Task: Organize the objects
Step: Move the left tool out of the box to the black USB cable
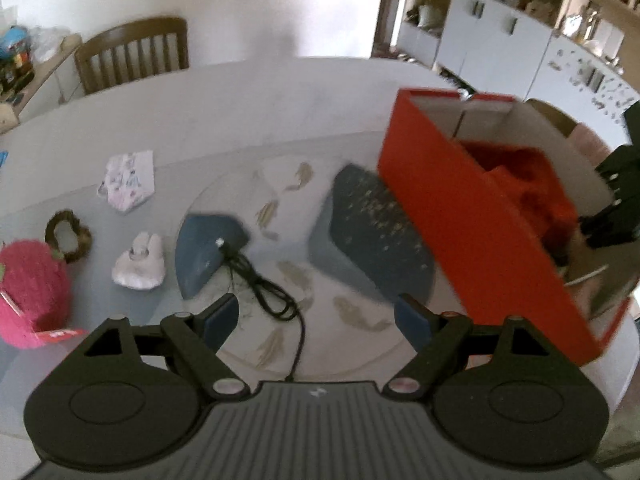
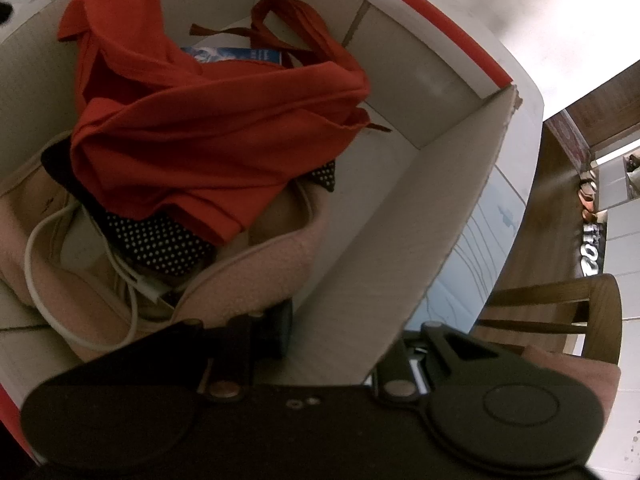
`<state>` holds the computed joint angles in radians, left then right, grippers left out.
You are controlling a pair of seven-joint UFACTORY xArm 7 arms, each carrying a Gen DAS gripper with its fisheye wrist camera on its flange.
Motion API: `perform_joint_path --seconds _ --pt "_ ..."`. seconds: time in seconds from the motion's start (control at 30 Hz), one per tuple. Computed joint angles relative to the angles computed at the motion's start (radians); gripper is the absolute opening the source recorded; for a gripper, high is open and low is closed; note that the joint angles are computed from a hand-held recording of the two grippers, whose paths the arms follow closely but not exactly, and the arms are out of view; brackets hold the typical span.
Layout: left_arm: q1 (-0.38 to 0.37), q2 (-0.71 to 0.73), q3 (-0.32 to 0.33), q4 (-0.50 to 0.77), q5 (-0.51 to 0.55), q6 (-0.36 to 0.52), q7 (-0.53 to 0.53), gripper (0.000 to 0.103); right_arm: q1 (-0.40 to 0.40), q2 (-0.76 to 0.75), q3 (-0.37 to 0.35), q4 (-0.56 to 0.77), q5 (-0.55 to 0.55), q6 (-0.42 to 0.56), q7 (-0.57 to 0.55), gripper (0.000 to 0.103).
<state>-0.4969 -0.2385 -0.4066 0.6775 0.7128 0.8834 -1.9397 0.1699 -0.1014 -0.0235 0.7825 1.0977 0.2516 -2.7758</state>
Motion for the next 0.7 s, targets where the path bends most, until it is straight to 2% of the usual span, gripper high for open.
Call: perform_joint_path --seconds 0.2,0.47,0.7 --pt "0.011 0.082 0.030 0.017 0.019 -0.003 -0.011 0.085 0.002 0.006 0.004 0.004 0.020 -0.010 -0.011 0.020" --pt "-0.004 0.164 0.082 0.069 0.023 0.070 -0.005 0.085 0.002 0.005 0.007 0.001 0.041 -0.018 -0.021 0.020" --pt "-0.016 0.195 0.114 0.094 0.020 0.098 0.000 0.083 0.004 0.005 0.008 0.001 0.058 -0.023 -0.035 0.020"
